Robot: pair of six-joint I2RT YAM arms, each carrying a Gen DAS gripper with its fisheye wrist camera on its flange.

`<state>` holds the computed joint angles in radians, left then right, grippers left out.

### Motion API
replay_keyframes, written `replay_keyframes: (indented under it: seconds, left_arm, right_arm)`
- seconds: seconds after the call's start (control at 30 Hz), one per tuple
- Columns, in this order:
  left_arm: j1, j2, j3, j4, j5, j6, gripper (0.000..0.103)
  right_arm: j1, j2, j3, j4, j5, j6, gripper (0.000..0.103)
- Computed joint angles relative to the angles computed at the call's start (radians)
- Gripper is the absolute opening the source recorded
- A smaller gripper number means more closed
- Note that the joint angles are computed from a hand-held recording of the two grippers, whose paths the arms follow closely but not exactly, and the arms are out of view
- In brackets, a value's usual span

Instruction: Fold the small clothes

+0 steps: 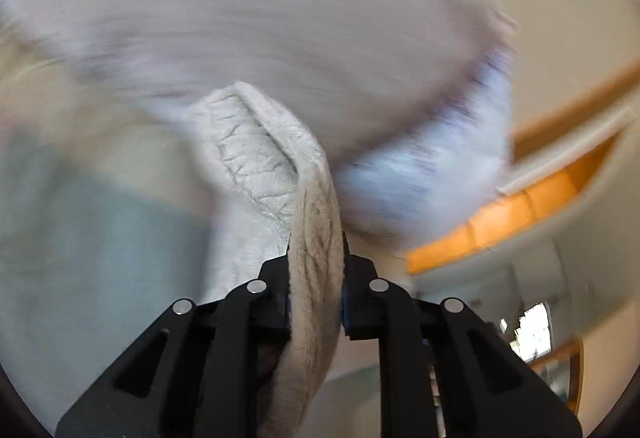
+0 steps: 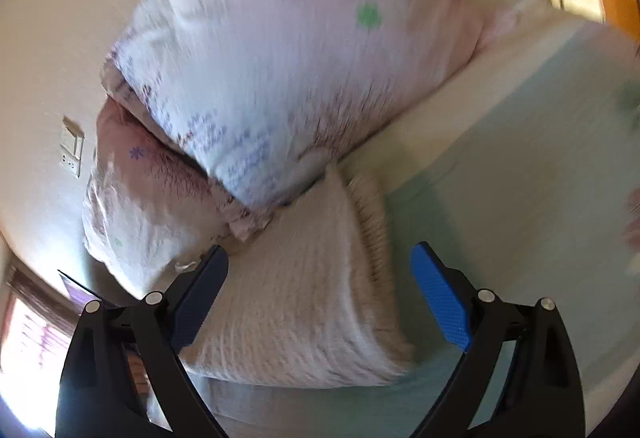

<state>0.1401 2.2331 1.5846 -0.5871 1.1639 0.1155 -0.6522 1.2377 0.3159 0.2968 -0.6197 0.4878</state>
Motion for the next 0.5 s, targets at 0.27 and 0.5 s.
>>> replay_keyframes:
  seconds: [0.27, 0.5]
  left_arm:
    - [-0.473, 0.101, 0.006, 0.439, 0.195, -0.56, 0.024]
    - [-0.328, -0.098, -0.155, 0.308, -0.145, -0.146, 0.071]
  right_arm:
    - [-0.028, 0.1, 0.095, -0.004, 0.055, -0.007, 0.095]
    - [-0.015, 0.207, 0.218, -0.174, -0.037, -0.186, 0.076]
